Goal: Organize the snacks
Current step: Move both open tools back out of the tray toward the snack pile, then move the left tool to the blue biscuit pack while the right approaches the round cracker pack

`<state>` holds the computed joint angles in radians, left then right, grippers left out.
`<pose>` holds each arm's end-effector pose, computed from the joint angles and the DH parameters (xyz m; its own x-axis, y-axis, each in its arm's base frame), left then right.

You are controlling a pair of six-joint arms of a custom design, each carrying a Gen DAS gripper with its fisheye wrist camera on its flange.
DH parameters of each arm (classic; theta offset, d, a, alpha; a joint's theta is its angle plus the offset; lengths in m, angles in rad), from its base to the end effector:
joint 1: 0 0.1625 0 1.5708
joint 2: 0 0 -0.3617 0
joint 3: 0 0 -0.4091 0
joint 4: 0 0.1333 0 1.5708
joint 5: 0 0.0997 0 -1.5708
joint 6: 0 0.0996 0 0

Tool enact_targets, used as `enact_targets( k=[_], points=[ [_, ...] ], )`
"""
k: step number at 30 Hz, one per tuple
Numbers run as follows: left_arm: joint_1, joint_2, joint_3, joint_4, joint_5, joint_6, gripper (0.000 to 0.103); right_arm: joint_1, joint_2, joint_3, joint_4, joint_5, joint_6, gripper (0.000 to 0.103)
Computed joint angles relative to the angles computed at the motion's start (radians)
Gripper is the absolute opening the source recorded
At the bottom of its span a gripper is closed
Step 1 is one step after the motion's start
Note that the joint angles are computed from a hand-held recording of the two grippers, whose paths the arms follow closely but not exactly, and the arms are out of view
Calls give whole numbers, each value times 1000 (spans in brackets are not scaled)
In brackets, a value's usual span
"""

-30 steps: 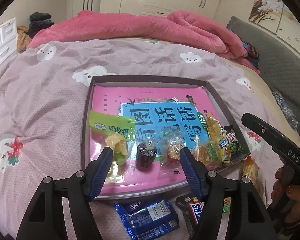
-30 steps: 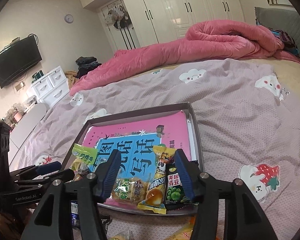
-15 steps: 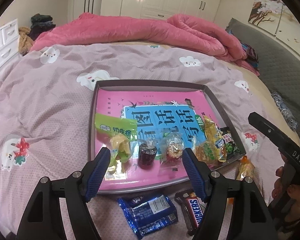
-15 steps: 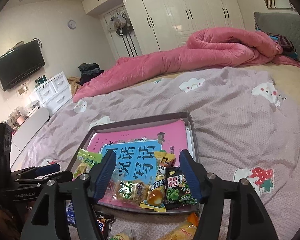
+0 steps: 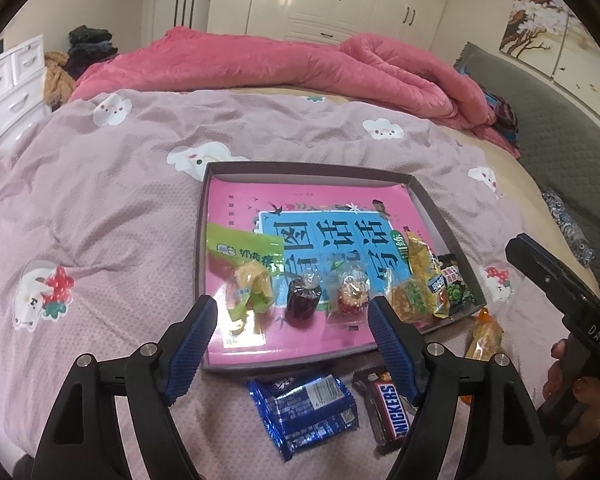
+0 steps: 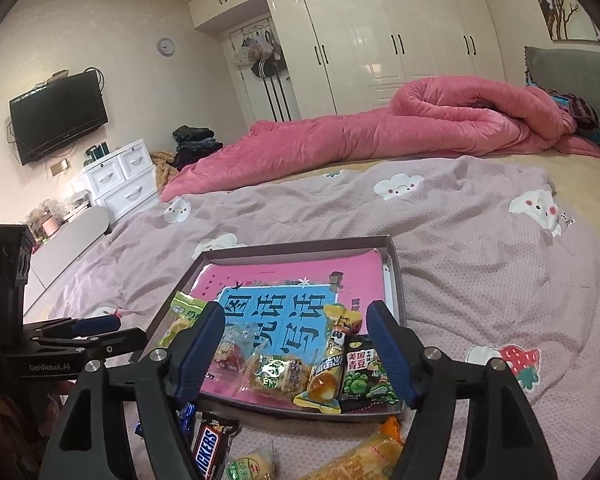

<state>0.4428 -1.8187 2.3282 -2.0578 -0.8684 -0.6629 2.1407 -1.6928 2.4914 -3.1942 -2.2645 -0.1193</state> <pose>-0.2463 -0.3356 0.2354 -0.8033 0.2849 -0.5229 0.5188 0.7659 -0.3797 0.2557 -0.2700 0.2497 -0.8507 -0.0874 0.5183 -0.4708 0.5651 -0.6775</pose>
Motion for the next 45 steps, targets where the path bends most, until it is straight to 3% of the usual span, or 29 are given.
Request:
enact_targets(
  k=[13, 18, 27, 45],
  points=[
    [-39, -49, 11, 89, -2, -42, 79, 43, -17, 14, 28, -27, -4, 78],
    [-53, -63, 14, 137, -12, -73, 80, 55, -39, 24, 89, -29, 11, 84],
    [-80, -74, 29, 181, -35, -94, 80, 76, -60, 44, 186, -53, 23, 84],
    [-51, -92, 54, 230, -125, -137, 83, 100, -63, 55, 299, -81, 30, 88]
  ],
)
